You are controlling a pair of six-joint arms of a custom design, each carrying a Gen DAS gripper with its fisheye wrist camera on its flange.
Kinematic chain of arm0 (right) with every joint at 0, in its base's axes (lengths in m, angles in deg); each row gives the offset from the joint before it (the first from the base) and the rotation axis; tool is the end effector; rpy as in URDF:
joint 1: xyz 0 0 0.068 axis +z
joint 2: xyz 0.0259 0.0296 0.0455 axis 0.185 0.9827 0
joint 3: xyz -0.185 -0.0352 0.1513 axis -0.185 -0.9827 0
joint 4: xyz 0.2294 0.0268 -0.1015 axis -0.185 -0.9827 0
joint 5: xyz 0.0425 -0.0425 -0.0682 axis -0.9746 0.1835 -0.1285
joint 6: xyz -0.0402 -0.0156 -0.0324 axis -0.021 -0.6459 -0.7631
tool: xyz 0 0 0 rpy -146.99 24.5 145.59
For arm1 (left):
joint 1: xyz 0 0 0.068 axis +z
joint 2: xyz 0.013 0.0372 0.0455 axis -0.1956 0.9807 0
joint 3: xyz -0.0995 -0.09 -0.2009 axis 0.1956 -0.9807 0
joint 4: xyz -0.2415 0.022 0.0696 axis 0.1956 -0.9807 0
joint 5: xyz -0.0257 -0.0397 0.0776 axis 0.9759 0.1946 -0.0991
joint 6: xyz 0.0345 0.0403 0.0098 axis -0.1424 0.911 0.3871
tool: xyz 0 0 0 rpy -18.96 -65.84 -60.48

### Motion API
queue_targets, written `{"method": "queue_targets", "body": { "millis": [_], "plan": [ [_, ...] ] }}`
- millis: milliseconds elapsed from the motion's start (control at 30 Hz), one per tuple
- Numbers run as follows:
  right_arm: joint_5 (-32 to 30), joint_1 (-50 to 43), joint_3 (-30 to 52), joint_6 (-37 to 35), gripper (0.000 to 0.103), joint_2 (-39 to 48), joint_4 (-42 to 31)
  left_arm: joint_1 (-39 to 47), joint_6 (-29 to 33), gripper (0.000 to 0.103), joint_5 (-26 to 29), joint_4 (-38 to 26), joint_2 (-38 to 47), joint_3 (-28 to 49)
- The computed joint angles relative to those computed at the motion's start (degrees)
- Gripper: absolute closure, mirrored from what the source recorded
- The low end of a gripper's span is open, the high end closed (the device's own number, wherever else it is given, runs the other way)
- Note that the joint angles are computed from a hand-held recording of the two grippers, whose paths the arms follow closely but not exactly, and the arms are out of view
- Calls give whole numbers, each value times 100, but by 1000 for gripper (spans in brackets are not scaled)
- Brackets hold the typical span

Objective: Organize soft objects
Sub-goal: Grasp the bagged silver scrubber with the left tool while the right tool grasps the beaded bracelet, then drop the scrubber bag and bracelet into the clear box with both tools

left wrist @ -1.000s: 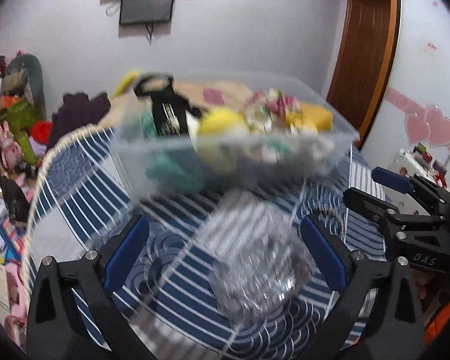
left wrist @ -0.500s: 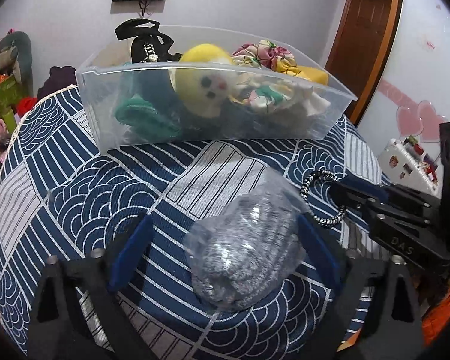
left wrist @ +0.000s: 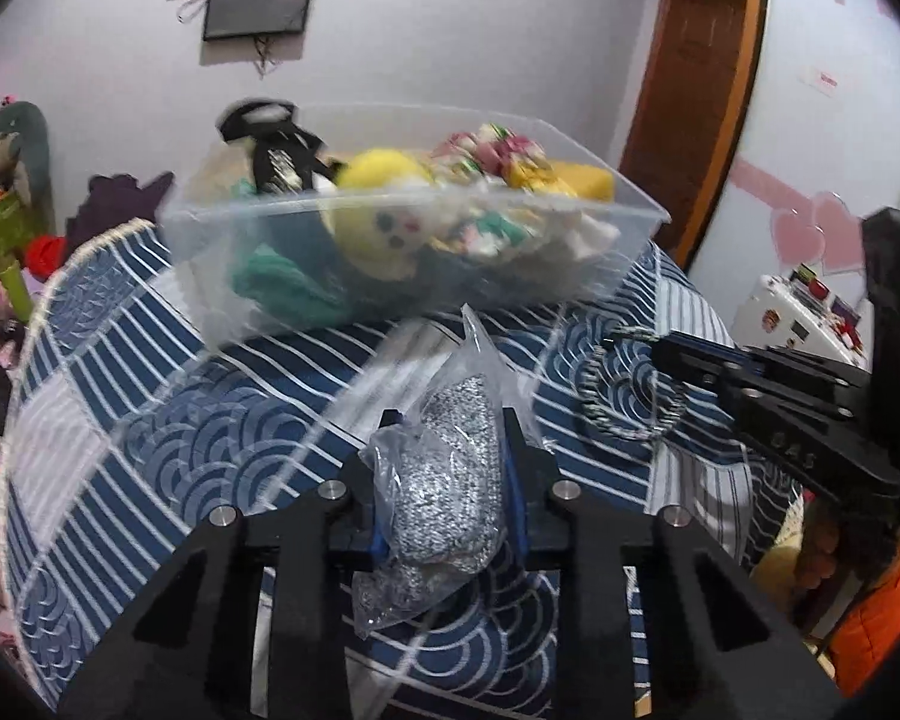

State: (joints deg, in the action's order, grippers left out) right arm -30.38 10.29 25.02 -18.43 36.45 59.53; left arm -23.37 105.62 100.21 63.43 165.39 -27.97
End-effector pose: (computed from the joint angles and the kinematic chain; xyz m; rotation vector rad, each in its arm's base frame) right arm 0.2548 -0.0075 0.1343 0.2881 2.1460 -0.0800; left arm 0.3514 -0.0951 0.1413 0.8510 2.1246 -0.6288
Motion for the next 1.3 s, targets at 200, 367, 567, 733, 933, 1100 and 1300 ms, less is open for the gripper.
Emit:
{"method": "queue_targets", "body": {
  "millis": [200, 367, 567, 733, 933, 1100, 1300],
  "plan": [
    [103, 113, -26, -60, 96, -542, -116, 242, -293, 73, 36, 344, -377, -20],
    [166, 116, 284, -182, 96, -627, -68, 388, -622, 73, 48, 445, -412, 367],
    [255, 118, 943, -317, 96, -149, 76, 373, -1041, 73, -139, 705, -221, 909],
    [487, 241, 1573, -335, 96, 535, 182, 196, -1263, 73, -549, 772, 298, 1555],
    [494, 259, 2112, -214, 96, 1255, 83, -43, -1351, 73, -882, 594, 1130, 2353],
    [458, 282, 2203, -251, 96, 1473, -58, -173, -1166, 73, -1046, 520, 1407, 2538],
    [315, 211, 2041, -280, 93, 1344, -221, -202, -837, 59, -944, 423, 1272, 2323]
  ]
}}
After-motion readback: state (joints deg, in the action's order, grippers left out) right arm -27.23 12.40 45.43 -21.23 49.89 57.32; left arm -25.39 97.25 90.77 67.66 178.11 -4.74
